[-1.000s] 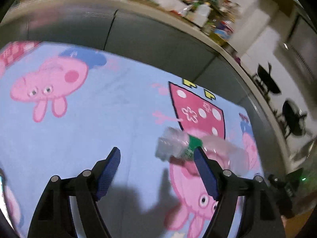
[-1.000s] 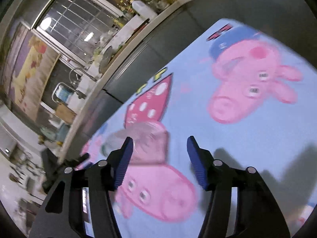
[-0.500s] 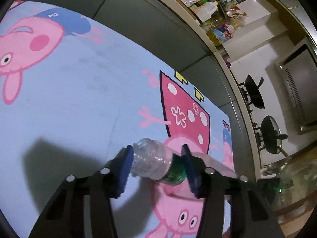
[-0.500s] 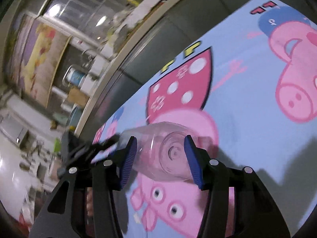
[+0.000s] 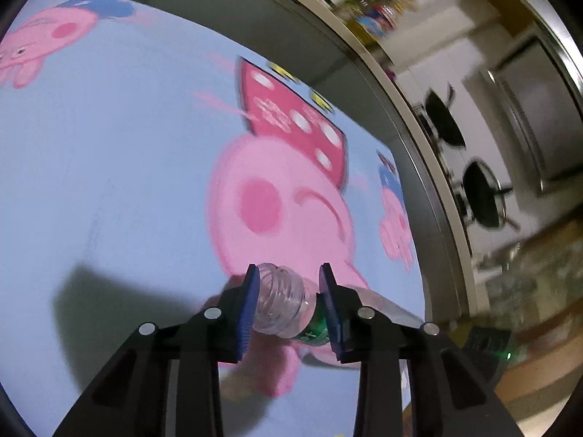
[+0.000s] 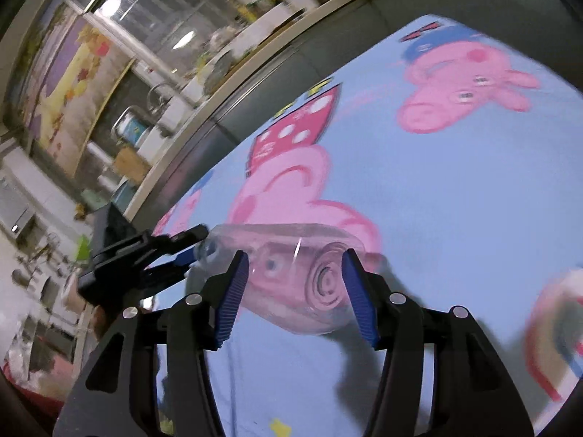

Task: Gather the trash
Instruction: 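Carry the clear bottle with both tools over the beige bin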

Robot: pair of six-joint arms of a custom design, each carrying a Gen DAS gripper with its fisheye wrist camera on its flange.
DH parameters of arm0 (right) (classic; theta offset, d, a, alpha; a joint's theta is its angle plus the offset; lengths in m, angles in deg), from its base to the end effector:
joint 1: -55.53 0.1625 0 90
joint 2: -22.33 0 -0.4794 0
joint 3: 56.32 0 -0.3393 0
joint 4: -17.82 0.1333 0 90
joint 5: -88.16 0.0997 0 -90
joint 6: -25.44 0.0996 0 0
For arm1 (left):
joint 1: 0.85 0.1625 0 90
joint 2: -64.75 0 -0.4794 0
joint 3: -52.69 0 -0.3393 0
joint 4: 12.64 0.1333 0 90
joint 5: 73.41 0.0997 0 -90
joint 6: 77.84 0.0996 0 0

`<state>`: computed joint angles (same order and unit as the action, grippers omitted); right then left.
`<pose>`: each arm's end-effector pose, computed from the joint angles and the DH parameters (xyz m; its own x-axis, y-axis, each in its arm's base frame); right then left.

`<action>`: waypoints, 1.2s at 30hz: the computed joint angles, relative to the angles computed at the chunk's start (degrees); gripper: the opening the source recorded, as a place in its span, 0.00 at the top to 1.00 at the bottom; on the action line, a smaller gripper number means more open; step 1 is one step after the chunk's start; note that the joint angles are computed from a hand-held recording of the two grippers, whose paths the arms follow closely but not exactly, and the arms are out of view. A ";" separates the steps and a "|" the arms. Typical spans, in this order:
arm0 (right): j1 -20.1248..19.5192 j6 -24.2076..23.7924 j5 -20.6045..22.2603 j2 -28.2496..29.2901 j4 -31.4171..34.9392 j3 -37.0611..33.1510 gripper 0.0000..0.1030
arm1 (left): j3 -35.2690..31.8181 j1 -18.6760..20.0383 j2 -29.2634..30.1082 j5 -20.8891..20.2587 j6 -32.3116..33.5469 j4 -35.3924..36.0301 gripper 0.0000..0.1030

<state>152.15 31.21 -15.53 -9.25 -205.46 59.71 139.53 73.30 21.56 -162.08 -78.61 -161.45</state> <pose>0.1758 -0.5632 0.0872 -0.9883 0.1304 0.0793 0.0236 0.6441 -0.7646 -0.0655 -0.7271 0.1864 -0.9668 0.2547 -0.0189 0.2506 0.9320 -0.2618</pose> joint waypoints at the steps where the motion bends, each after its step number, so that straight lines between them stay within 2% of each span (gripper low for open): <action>1: -0.11 0.22 -0.91 -0.29 -2.01 1.39 0.48 | 0.79 -0.54 0.00 -0.13 0.25 -0.02 0.67; 7: -0.47 0.27 -6.75 -2.02 -14.28 9.35 0.48 | 5.04 -4.84 1.08 -1.43 1.53 -1.08 0.67; 13: -1.65 -0.66 -10.35 -2.47 -26.19 16.29 0.48 | 5.57 -9.50 3.49 -0.16 3.19 -1.16 0.67; 20: -7.45 0.08 -7.89 -3.11 -40.88 24.14 0.48 | 1.91 -14.99 8.59 1.82 4.34 -0.06 0.68; 23: -9.84 -0.43 -6.90 -4.40 -44.82 25.98 0.48 | -1.76 -17.57 11.88 2.04 5.29 1.31 0.68; 27: -16.11 0.44 -2.26 -7.03 -50.42 29.24 0.48 | -7.71 -21.06 16.77 1.75 6.27 3.44 0.69; 31: -22.70 2.73 3.55 -9.44 -52.15 30.55 0.48 | -12.63 -24.13 21.04 2.38 7.91 4.48 0.69; 33: -26.45 3.83 6.34 -11.91 -48.60 30.18 0.46 | -15.04 -25.14 23.16 2.82 8.59 5.30 0.69; 34: -26.97 4.04 5.07 -13.02 -46.26 29.41 0.42 | -16.51 -25.35 24.20 2.54 8.58 6.57 0.69; 35: -26.88 2.63 1.39 -14.22 -43.45 27.69 0.37 | -18.33 -25.51 25.54 2.12 8.41 8.54 0.69; 36: -25.61 0.57 -4.50 -14.60 -41.65 25.51 0.35 | -19.59 -25.71 26.73 2.23 8.20 10.08 0.69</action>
<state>126.54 31.78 -20.03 -23.86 -247.11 85.22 119.93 47.59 48.29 -159.85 -70.40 -151.37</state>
